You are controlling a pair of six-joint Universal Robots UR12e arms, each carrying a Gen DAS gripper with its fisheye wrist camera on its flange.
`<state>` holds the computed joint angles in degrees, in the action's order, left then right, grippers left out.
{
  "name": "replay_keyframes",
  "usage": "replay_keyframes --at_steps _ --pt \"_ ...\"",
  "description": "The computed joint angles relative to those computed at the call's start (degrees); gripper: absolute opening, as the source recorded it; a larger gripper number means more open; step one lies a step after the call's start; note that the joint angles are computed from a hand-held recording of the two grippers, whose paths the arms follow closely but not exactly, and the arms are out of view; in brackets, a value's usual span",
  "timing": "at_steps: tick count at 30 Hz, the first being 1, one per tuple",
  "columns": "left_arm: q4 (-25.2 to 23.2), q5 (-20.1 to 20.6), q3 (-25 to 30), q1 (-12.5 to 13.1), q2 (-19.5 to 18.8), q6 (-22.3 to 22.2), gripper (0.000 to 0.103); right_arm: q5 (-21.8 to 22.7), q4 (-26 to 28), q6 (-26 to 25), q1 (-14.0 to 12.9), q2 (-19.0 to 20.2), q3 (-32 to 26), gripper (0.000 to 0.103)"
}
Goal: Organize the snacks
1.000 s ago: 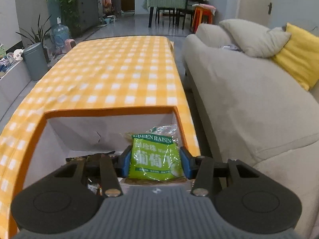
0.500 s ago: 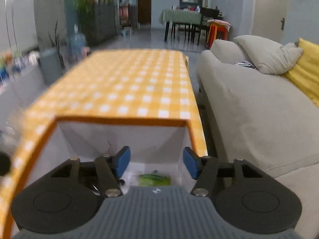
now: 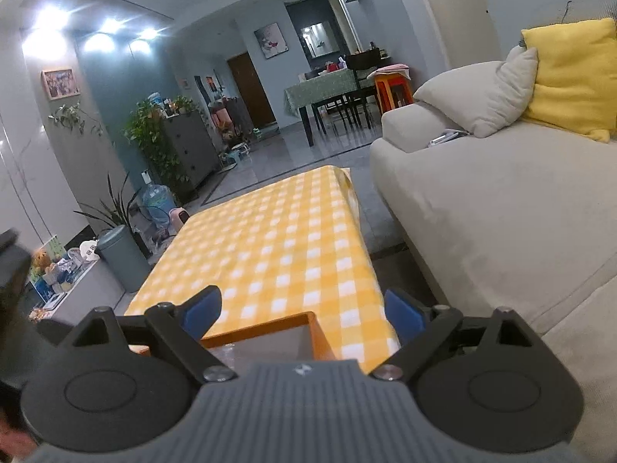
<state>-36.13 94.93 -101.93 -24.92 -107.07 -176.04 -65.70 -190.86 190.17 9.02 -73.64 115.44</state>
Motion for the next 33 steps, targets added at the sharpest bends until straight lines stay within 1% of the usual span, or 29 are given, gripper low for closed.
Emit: replay_keyframes --at_steps 1,4,7,9,10,11,13,14,15,17,18,19,21,22,23,25,27,29,30,32,33 --pt "-1.0 0.6 1.0 -0.3 -1.0 3.2 0.073 -0.5 0.1 -0.1 0.0 0.1 0.0 0.089" --pt "-2.6 0.2 2.7 -0.4 -3.1 9.2 0.073 -0.6 0.5 0.8 -0.3 0.3 0.0 0.089" --pt "-5.5 -1.4 4.3 0.0 -4.9 12.4 0.073 -0.2 0.8 2.5 -0.8 0.7 -0.2 0.089" --pt "-8.2 -3.3 5.4 0.5 -5.7 13.1 0.078 -0.7 0.4 3.1 -0.8 1.0 -0.5 0.089" --pt "-9.0 -4.1 5.7 0.7 -5.8 12.8 0.080 -0.9 0.3 3.5 -0.8 1.1 -0.7 0.089" --pt "-8.4 -4.7 5.6 0.9 -6.0 12.1 0.081 -0.8 0.2 3.8 -0.9 1.1 -0.7 0.089" --pt "-4.7 -3.9 4.2 0.8 -5.4 10.9 0.090 0.2 0.5 4.4 -1.2 1.1 -0.9 0.089" --pt "-2.8 -3.5 3.4 0.7 -4.9 10.8 0.093 0.6 1.1 4.5 -1.2 1.1 -0.9 0.089" --pt "-1.1 -3.2 2.5 0.7 -4.3 10.2 0.093 0.8 1.9 4.2 -1.3 1.0 -1.0 0.089" --pt "0.3 -1.8 1.2 0.5 -2.9 7.2 0.093 0.3 2.4 3.7 -1.1 0.8 -1.0 0.089" --pt "1.2 0.0 0.4 0.3 -2.0 4.8 0.093 0.0 2.5 3.5 -1.0 0.6 -1.0 0.089" --pt "2.0 1.8 0.0 0.1 -1.5 2.9 0.093 0.0 2.7 3.3 -1.0 0.4 -1.0 0.089" --pt "6.0 6.0 -2.5 -0.8 0.8 -1.0 0.093 0.2 3.8 2.4 -1.1 -0.6 -0.8 0.091" --pt "7.8 8.8 -3.8 -1.5 2.0 -3.4 0.093 0.2 5.2 1.4 -1.1 -1.3 -0.8 0.093" --pt "8.2 11.2 -4.7 -2.1 3.1 -5.6 0.093 0.0 7.5 -0.2 -1.0 -2.2 -0.8 0.095" --pt "7.1 15.3 -6.1 -3.7 5.5 -10.3 0.093 -1.9 12.5 -3.5 -0.5 -4.2 -0.6 0.096" --pt "5.7 17.5 -7.2 -4.8 7.4 -13.2 0.093 -4.5 16.9 -6.1 0.2 -6.5 0.1 0.097" --pt "4.6 20.7 -8.5 -6.3 9.4 -17.3 0.093 -5.0 21.1 -7.4 0.4 -8.8 1.5 0.098" --pt "3.1 22.3 -8.9 -7.2 10.3 -20.2 0.093 -4.9 23.3 -7.5 0.4 -10.0 2.2 0.098" --pt "0.9 23.2 -9.7 -8.4 11.9 -25.0 0.093 -5.4 27.7 -7.1 0.6 -12.4 3.8 0.100" --pt "0.1 23.1 -9.9 -8.7 12.6 -27.0 0.093 -6.1 29.5 -6.6 0.8 -13.7 4.8 0.100"
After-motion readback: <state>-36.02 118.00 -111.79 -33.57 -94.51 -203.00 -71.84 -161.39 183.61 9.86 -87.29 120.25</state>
